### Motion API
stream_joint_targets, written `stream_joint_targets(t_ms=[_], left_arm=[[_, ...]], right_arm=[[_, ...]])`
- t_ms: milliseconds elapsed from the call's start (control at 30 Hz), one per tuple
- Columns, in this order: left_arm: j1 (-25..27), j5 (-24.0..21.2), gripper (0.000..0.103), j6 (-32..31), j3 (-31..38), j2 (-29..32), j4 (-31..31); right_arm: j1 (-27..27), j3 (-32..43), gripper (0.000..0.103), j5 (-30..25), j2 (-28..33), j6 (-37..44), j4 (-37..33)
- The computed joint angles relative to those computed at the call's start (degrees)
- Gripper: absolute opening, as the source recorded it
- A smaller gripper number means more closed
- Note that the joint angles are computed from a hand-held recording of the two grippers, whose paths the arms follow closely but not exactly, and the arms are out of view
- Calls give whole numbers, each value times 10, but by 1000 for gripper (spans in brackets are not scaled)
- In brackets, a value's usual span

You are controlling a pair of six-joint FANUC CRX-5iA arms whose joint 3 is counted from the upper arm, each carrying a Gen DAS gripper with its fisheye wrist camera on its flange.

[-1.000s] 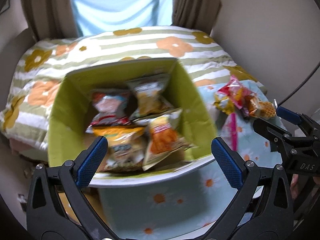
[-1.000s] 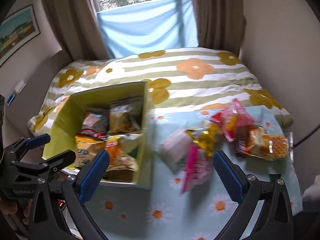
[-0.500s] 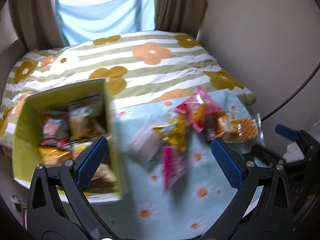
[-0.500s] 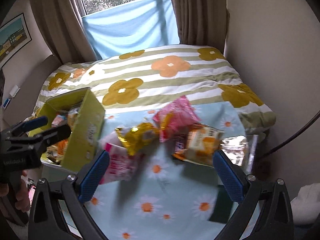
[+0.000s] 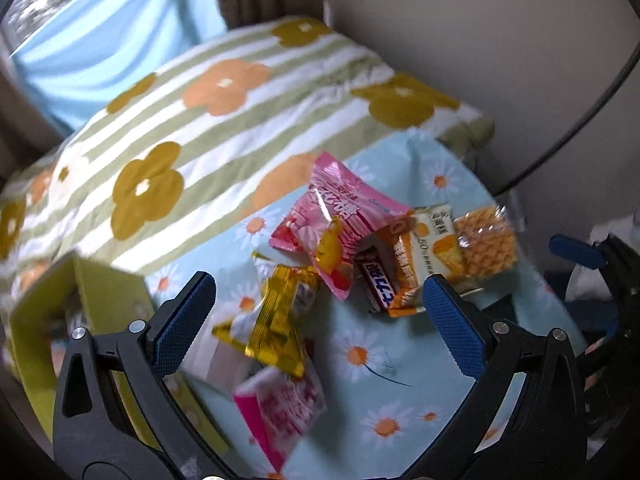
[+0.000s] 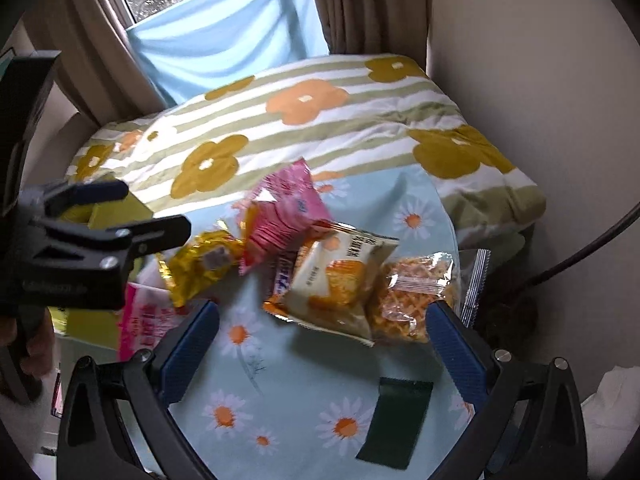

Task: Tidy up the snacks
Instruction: 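Move both tools back toward the remaining snacks on the table, then grasp the pink marshmallow bag with left tool while right tool grasps the cake pack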

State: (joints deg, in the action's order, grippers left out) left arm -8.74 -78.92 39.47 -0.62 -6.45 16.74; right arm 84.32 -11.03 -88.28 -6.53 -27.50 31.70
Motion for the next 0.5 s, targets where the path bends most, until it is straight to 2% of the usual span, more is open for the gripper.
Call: stream_joint_targets(t_ms=[200,333,500], left_arm=[[-59,-22,102,-20,65,95,-61],[-85,-30,102,-50,90,137,-98],[-99,-28,102,-85,105,173,-110]], right_arm=[[-30,-35,103,44,-7,-17,-17],[-49,-41,103,57,8,-33,-24],[-60,-39,103,66,29,-55,-27]])
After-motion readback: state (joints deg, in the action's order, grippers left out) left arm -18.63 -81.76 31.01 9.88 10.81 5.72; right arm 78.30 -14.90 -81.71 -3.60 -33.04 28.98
